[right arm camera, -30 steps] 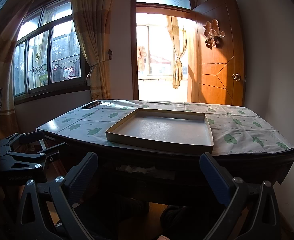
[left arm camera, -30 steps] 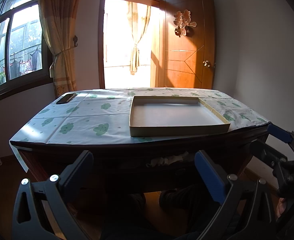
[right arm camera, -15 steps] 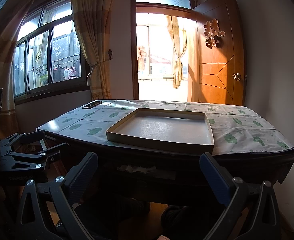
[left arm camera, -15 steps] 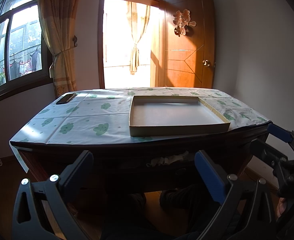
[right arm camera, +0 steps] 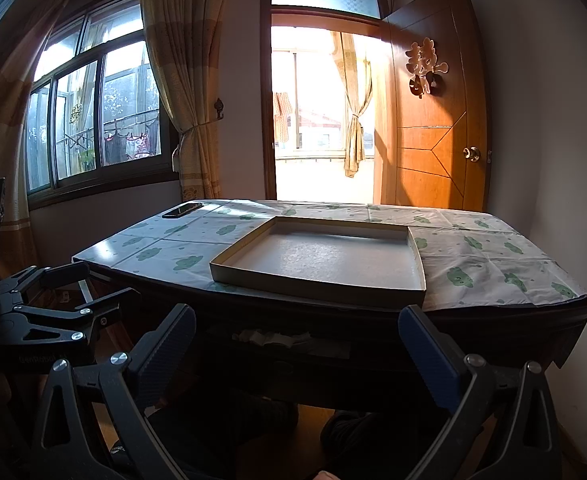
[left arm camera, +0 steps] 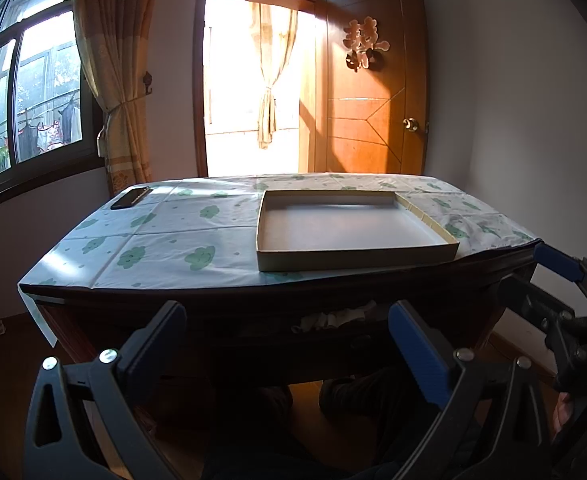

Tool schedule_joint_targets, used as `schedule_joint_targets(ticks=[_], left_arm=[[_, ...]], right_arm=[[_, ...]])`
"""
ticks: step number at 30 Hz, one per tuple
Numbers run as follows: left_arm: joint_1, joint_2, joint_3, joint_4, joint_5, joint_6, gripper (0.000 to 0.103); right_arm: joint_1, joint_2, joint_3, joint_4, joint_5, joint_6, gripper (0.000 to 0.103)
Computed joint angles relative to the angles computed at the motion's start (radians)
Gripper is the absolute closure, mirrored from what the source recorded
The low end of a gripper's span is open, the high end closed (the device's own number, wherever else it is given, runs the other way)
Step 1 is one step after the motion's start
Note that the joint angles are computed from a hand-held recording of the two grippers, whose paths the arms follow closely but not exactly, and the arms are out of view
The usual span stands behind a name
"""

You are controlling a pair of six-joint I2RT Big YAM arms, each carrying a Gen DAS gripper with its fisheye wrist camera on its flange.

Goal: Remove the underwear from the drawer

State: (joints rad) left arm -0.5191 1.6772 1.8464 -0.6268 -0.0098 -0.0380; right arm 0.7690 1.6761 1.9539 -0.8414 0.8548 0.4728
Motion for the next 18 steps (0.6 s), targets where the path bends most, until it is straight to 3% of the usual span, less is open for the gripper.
schedule_joint_targets(ticks=[18], left_arm=[[0.002,0.004,-0.004,0.001,0.002,0.004,0.0]], right_arm=[[-0.001,0.001,-0.001,0.006,-0.001,-0.014,0.0]])
